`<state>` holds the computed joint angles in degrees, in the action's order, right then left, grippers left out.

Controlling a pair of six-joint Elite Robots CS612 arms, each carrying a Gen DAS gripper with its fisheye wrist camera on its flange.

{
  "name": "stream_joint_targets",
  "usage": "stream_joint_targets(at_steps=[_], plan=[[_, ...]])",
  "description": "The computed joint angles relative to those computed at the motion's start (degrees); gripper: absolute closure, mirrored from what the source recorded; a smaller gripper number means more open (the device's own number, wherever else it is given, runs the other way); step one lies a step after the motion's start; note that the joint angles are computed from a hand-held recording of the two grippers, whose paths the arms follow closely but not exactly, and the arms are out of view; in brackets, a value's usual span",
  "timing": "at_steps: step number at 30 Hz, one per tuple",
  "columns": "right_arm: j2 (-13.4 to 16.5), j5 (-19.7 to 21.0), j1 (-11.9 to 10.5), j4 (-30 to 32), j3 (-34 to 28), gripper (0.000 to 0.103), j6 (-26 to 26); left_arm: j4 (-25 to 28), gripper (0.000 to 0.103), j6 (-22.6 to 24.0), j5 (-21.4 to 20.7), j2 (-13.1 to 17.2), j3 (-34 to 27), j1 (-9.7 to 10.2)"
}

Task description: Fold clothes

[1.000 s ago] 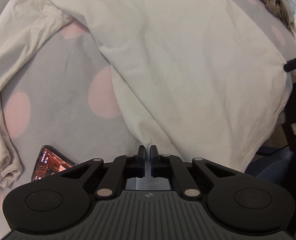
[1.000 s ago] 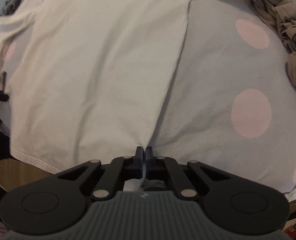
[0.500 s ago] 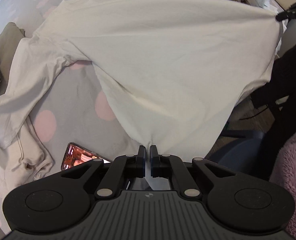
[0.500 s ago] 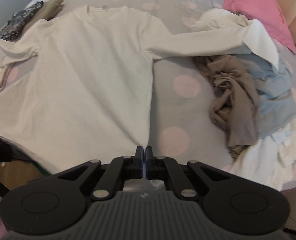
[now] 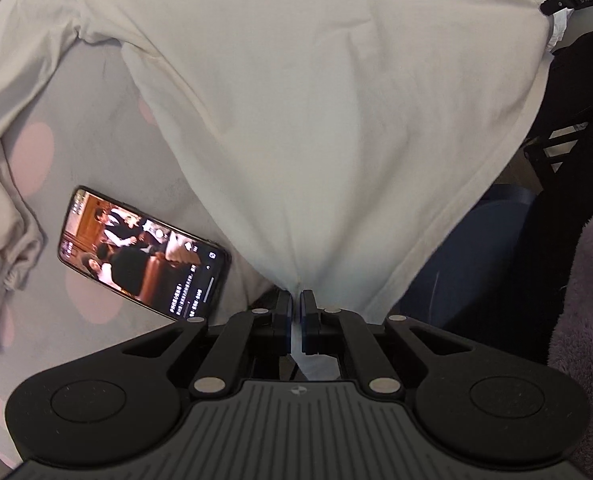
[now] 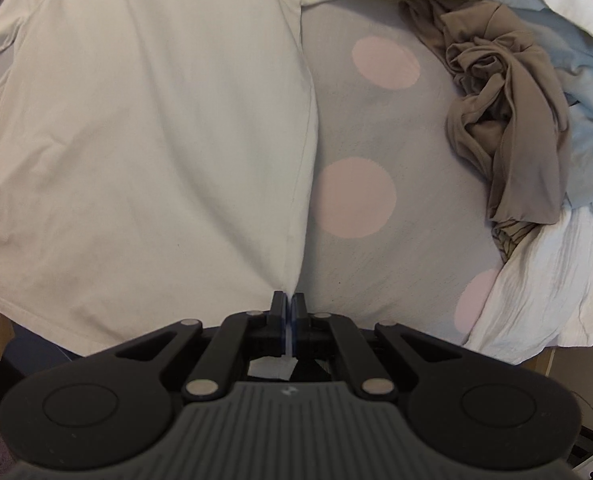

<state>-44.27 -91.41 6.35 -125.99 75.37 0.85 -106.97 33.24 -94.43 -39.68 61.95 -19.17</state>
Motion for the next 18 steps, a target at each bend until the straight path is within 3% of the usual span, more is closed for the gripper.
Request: stream_joint_targets(at_steps=[5, 6, 8, 10, 13, 18], plan=[[0.92, -2.56, 0.63, 2.84, -1.95, 0.095, -0.31, 1.32, 0.099, -0.71, -1.69, 0.15, -0.16, 0.01], [1.13, -3.56, 0.83, 3.7, -2.55, 0.087, -0.4, 1.41, 0.096, -1.13, -1.73, 0.27, -0.4, 0.02], [0.92, -4.36, 0.96, 2.76, -2.7, 0.077, -0.4, 1.39, 0.08, -1.93, -1.65, 0.58, -1.2, 0.17], [0.7, -4.86, 0.96, 1.35, -2.85, 0.077, 0.08, 1.06, 0.076, -2.82, -1.74, 0.95, -2.07, 0.36], [0.66, -4.56, 0.79, -2.37, -3.14, 0.077, 1.96, -2.78, 0.075, -5.39, -2.97, 1.85, -3.64, 0.93], [3.12, -4.16, 1.08, -8.51, -6.13, 0.075, 6.06, -13.59, 0.075, -13.22, -4.43, 5.01, -7.24, 1.74]])
